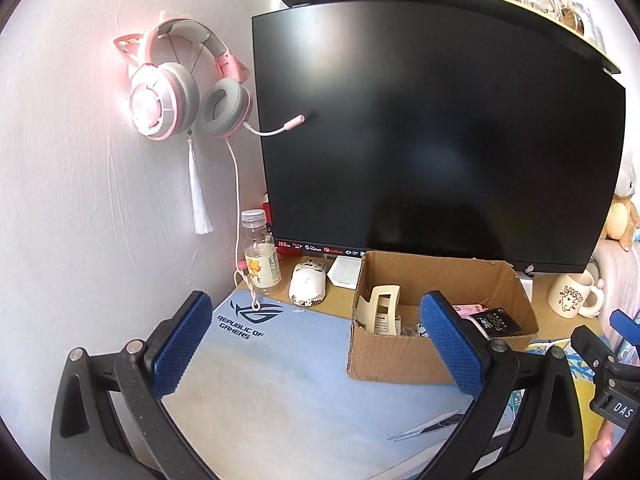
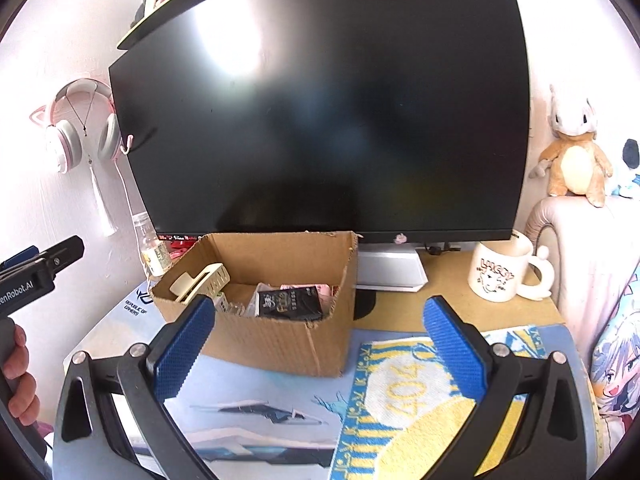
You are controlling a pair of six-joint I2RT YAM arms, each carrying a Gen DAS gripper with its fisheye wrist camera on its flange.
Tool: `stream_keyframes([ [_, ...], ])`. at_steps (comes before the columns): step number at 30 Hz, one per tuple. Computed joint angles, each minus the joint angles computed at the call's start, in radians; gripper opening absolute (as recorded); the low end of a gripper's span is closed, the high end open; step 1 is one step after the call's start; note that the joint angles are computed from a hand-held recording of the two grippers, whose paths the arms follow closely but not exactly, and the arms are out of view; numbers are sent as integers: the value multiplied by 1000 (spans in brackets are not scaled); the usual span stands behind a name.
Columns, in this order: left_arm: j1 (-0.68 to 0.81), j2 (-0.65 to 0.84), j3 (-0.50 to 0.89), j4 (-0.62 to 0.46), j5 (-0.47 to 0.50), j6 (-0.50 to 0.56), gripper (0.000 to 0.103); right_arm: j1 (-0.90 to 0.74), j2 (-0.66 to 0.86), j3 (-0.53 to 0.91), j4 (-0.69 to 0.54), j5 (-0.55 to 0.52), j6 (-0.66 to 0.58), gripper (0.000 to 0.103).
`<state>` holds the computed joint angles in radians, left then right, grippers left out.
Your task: Organize objects
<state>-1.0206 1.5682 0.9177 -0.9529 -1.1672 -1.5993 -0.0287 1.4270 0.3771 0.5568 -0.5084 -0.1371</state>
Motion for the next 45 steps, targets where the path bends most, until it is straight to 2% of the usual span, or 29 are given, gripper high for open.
stream_keyframes([
  [4, -44, 3, -18, -60, 7, -134, 103, -43, -42, -42, 3, -30, -42, 103],
  [10, -105, 75, -8, -222, 26, -371, 103, -80, -88, -103, 11, -78, -80, 103],
  [12, -125, 113, -14, -244, 38, -421, 103, -78, -96, -126, 33, -76, -87, 103],
  [15, -137, 139, -43, -211, 51, -429, 103, -56, -94, -155, 79, -33, -80, 103],
  [17, -136, 135, -72, -158, 46, -413, 103, -54, -76, -152, 76, -41, -85, 103],
  [21, -108, 95, -127, -3, 36, -314, 103, -36, -18, -177, 153, -24, -103, 103],
  [26, -93, 207, -55, -19, 15, -274, 103, 3, 78, -208, 302, 34, -111, 103],
  [29, -79, 232, -39, 64, 25, -163, 103, 3, 122, -204, 339, 25, -97, 103],
  [32, -67, 246, -31, 126, 41, -77, 103, 6, 151, -199, 356, 31, -88, 103],
  [36, -55, 255, -30, 168, 52, -41, 103, -4, 167, -167, 281, -8, -84, 103],
  [39, -42, 226, -66, 261, 79, 25, 103, 7, 199, -184, 332, 6, -90, 103],
  [42, -36, 232, -62, 248, 83, 9, 103, 26, 227, -206, 404, 39, -98, 103],
  [45, -34, 237, -59, 236, 81, -2, 103, 30, 236, -203, 408, 42, -96, 103],
])
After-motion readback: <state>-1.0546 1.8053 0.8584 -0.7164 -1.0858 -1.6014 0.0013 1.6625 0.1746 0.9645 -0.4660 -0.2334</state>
